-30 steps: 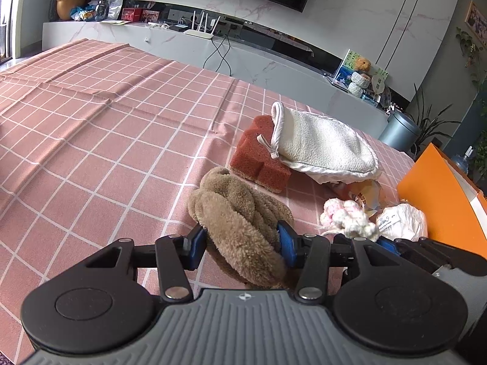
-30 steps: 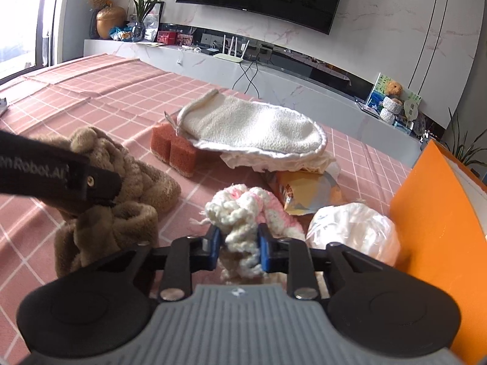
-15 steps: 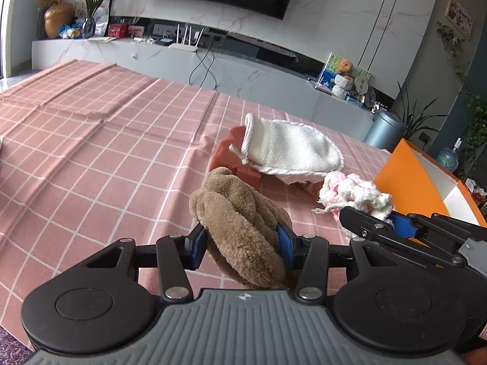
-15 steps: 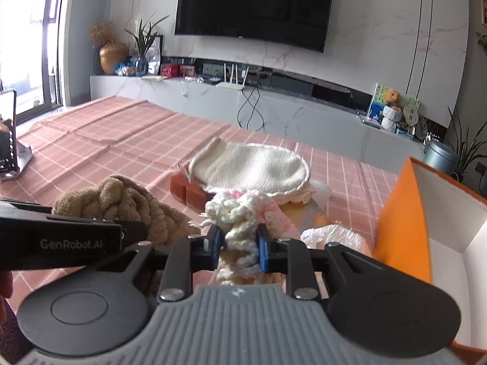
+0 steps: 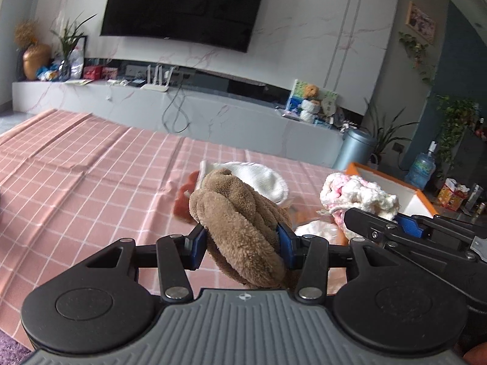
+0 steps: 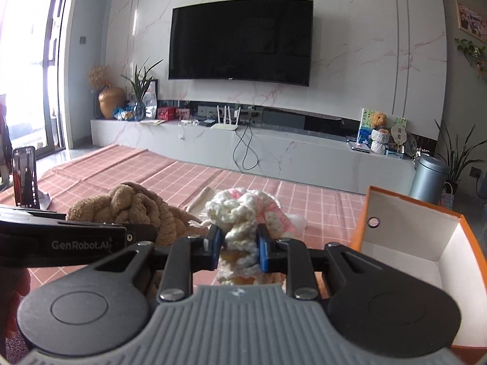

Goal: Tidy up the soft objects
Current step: 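Carry both items into the orange box and open both grippers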

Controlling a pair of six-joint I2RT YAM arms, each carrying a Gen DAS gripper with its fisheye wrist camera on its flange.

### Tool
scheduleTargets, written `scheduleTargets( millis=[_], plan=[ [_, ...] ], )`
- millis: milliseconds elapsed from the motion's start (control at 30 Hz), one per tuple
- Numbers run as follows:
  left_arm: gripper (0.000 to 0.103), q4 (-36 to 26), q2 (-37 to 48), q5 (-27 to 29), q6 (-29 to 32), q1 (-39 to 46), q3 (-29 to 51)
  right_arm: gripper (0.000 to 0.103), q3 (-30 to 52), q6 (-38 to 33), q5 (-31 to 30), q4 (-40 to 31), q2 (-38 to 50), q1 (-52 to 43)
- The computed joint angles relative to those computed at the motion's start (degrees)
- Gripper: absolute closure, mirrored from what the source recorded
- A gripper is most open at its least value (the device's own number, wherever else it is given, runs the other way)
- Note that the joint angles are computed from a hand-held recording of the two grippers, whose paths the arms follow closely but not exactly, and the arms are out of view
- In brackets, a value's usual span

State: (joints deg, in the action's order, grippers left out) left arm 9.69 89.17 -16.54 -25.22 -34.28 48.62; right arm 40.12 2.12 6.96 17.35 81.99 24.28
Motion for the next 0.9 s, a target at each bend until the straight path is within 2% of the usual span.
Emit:
scheduleTargets(
  millis=[200,433,600,900],
  plan=[
    [0.049,1.0,2.8,2.2,5.0,-3.3,5.7,0.080,-2.2,-1.4,-4.0,-5.5,-8.8,-6.8],
    [0.049,-2.1,11.3,8.8,11.3,-5.5,19.3,0.080,-0.3,-6.2,-10.9,-14.6,-15.3,-19.5],
    [0.049,-8.7,19.9,13.2,16.7,-6.9,32.1,0.080,3.6,-9.8,-16.3,-20.6,-14.5,-29.7],
    [0.049,-25.9,36.2,16.7,26.2,-8.1,56.7,0.080,8.9,-19.0,-18.0,-23.8,-5.8,-37.7]
  ],
)
